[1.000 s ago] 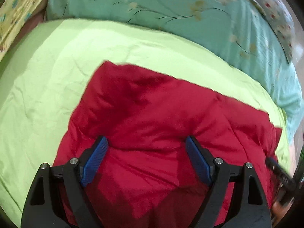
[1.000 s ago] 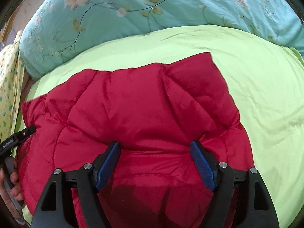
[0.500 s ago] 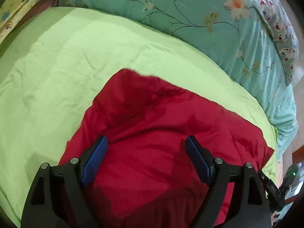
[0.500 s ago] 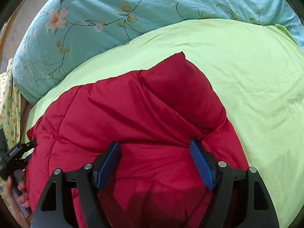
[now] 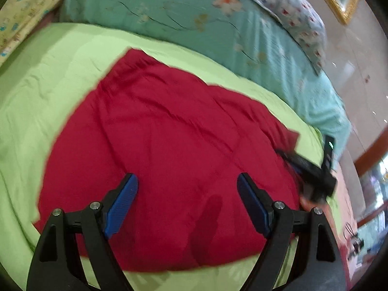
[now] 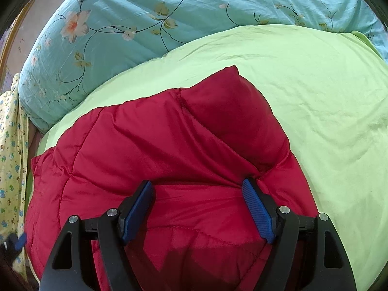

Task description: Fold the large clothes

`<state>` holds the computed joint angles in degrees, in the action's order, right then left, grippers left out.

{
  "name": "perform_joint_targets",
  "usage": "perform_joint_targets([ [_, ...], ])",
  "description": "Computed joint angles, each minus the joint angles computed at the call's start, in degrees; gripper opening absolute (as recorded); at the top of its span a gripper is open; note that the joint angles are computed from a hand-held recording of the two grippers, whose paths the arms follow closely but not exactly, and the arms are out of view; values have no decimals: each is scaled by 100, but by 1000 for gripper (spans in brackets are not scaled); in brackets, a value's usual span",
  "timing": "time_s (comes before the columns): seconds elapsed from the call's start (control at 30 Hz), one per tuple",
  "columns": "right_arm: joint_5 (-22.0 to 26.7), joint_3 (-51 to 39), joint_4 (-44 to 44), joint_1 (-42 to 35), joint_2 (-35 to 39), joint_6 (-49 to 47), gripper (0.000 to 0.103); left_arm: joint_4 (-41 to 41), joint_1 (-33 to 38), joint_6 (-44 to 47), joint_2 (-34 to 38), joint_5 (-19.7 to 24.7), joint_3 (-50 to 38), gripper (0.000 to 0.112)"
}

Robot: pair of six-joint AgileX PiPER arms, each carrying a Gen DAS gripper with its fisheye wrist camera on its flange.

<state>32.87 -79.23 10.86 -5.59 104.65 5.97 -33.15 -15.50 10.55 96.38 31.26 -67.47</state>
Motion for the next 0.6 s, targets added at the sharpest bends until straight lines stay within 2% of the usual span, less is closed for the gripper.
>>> perform_joint_targets([
  [0.03,-10,11,-16,11,-7,19,78,-45,-15,44,29,74,-2,85],
  [0.13,27,-17,-26,33,-18,28,79,659,-207,-529,237,186,-167,85],
  [0.23,156,66,64,37,-232,-76,79,861,-267,-591,361,118,-153,85],
  [0.33,-37,682,13,140,-951,-88,79,1181,-388,-800,339,10,-117,85],
  [0.47,-172,1637,492,264,-2060,-765,79,1704,-586,-1223,302,-205,-5,85],
  [0.6,-117,2148,339,591,-2599,-881,79,2222,-761,-1686,280,-431,116,85],
])
